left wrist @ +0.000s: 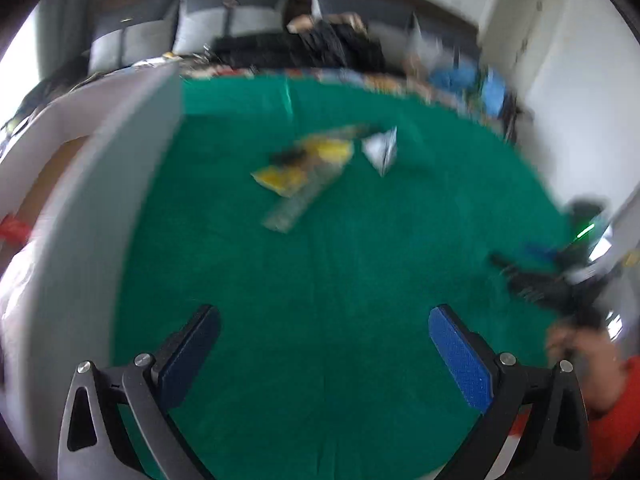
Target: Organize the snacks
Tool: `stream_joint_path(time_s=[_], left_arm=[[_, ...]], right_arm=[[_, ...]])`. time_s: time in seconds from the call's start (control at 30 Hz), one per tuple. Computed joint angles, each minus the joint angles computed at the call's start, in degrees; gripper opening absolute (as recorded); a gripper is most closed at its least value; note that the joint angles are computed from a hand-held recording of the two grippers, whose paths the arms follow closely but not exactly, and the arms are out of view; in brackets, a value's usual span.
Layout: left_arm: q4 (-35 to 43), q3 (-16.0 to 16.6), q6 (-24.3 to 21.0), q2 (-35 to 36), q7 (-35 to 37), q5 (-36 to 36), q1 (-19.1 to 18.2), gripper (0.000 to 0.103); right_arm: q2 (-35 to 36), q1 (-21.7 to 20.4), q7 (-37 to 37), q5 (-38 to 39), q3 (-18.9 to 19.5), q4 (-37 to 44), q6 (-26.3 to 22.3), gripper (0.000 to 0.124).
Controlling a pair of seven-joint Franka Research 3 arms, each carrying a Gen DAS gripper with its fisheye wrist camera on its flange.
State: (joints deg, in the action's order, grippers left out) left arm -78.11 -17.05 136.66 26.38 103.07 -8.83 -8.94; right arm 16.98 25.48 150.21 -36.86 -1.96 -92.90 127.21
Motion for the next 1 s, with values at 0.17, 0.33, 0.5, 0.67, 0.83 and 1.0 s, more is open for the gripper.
stream_joint_path(time_s=[0.17,0.33,0.5,0.67,0.83,1.0], left_arm=[[9.2,3.4,0.6,9.0,-6.6,10.0,-6.1,0.102],[12.8,4.4,1.4,13.1,-8.6,14.2,-7.4,0.103],[9.3,2.8,4.4,11.7,-7.2,13.7,-5.5,0.103],[9.2,2.7,4.6,11.7,-7.4,13.9,-5.5,0.103],[9.3,2.7,4.6,11.7,-7.4,14.0,-5.5,0.103],[9.3,2.7,4.5,11.7,-7.5,14.0,-5.5,0.103]], right_arm=[[-3.0,0.0,6.4,-3.6,-0.5,-6.1,4.4,0.082],[-4.0,-1.3,9.2,-3.5,0.4,-7.8,6.3,0.088],[-4.3,-1.5,10.2,-3.0,1.0,-8.0,6.1,0.089],[-4.5,-1.7,10.6,-2.9,1.2,-8.5,6.4,0.089],[-4.6,-1.7,10.6,-2.9,1.3,-8.5,6.4,0.089],[-4.7,-1.8,10.6,-2.9,1.3,-8.6,6.4,0.089]])
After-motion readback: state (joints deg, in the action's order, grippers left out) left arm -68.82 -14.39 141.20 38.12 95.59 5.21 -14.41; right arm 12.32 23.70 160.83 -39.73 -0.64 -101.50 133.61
